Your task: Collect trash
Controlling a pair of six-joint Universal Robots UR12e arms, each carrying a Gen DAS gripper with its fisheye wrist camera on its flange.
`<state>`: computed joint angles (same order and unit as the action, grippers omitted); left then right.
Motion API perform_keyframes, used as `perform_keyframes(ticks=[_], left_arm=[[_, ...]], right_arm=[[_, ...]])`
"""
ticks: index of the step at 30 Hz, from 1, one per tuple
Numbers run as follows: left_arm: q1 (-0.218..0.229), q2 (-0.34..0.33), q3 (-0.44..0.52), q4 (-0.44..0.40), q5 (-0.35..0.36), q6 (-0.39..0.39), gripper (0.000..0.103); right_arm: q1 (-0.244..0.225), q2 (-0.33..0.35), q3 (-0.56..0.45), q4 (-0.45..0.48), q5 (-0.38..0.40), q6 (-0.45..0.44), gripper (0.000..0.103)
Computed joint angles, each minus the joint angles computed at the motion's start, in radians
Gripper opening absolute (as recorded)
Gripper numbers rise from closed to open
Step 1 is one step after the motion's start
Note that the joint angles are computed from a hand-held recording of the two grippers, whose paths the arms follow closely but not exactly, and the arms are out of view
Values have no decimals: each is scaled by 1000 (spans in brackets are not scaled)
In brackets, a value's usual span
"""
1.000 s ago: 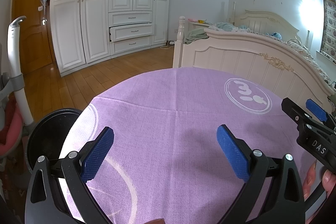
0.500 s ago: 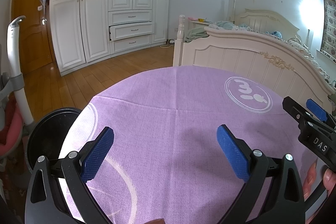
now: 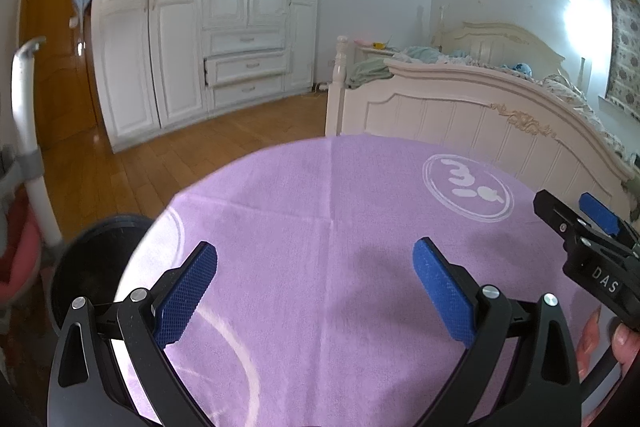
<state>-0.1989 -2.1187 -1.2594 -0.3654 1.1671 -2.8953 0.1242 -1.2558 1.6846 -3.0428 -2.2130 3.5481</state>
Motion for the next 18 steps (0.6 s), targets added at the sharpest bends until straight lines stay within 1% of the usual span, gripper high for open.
perform_keyframes(ticks=[3,8,11,18], left_arm=[[-3,-1,1,31,5,18,98],[3,-5,5,51,-29,3,98],[8,-5,-1,69,-50,-3,98],[19,-1,-18,117,-109,3,98]], right_arm=[[3,-1,4,-22,-16,0,98],[23,7,8,-98,-82,-26,98],[32,11,12,-144,-103,-48,98],[42,10,14,-161,-122,-55,98]])
